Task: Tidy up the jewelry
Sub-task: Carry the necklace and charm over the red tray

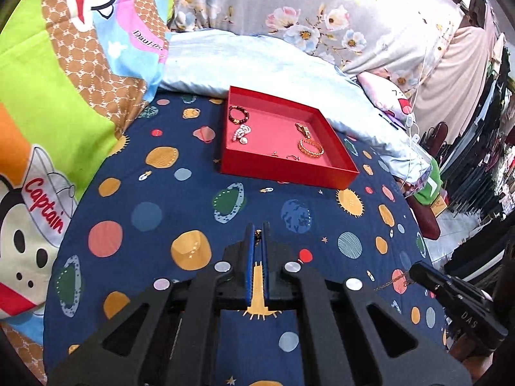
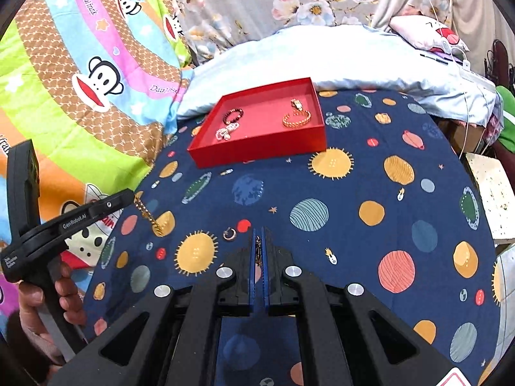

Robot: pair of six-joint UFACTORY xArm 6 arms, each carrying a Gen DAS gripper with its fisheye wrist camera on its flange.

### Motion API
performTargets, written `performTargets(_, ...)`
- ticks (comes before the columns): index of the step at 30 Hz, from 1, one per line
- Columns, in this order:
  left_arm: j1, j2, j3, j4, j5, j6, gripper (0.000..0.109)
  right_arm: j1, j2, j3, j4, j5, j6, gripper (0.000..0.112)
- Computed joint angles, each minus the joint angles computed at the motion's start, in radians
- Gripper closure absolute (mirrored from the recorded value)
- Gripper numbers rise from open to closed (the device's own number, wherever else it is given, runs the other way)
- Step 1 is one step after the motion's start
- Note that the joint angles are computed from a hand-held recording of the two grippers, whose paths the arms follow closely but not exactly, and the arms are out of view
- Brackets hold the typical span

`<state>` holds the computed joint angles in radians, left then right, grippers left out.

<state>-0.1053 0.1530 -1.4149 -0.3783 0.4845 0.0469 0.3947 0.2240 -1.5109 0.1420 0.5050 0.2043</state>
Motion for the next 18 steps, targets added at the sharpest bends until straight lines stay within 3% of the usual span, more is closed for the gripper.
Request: performTargets(18,0.008,-0.038,-0.04,-0.083,0.021,0.076,0.106,-0.014,-0.016,-0.091,0.027,-0.017,-0.04,0.11)
